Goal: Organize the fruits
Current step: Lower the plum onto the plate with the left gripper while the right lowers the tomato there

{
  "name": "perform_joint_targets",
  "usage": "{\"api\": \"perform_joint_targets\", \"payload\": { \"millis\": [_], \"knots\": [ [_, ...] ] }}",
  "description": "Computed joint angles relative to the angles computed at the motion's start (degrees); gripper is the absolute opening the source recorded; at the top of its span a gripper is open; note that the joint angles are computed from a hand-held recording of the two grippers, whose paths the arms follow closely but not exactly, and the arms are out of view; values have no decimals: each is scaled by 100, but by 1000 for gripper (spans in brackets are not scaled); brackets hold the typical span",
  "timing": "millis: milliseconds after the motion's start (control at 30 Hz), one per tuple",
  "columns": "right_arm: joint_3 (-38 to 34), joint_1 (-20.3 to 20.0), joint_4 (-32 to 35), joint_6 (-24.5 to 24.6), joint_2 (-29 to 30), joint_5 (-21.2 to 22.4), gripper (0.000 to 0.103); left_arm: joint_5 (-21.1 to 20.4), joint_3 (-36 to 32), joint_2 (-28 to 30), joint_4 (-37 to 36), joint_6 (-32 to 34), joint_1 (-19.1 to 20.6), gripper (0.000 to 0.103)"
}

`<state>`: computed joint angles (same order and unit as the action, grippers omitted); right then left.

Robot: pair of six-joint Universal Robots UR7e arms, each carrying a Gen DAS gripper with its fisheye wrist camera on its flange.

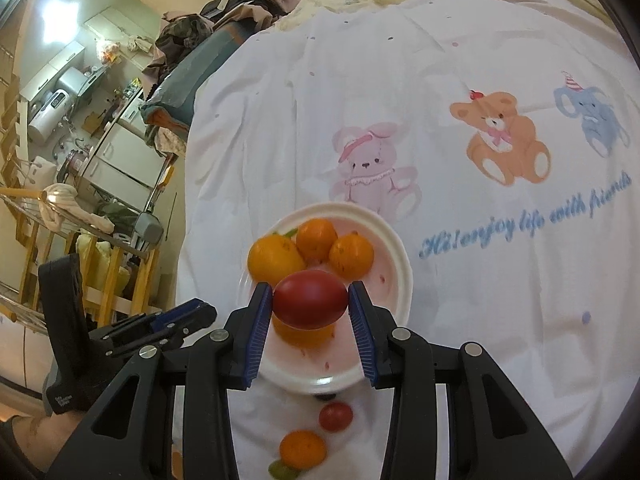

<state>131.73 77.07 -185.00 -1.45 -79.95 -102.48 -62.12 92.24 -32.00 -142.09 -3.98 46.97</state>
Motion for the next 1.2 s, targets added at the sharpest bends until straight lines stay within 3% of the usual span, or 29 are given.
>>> {"api": "perform_joint_targets", "payload": {
  "millis": [400,867,933,1067,1200],
  "knots": [
    [-541,-299,533,58,519,130,41,398,-476,674,188,-11,10,15],
    [-683,-356,718,66,652,107,42,592,-424,751,136,-204,-56,15],
    [-678,-359,726,68,653,106,42,636,-437,769,167,-236,-73,17],
    [-690,-355,759,88,675,112,43,767,-449,778,303,-376,-96,38],
    [-692,-368,756,120,679,149,43,811,-473,786,346,-406,-93,42]
  ]
}}
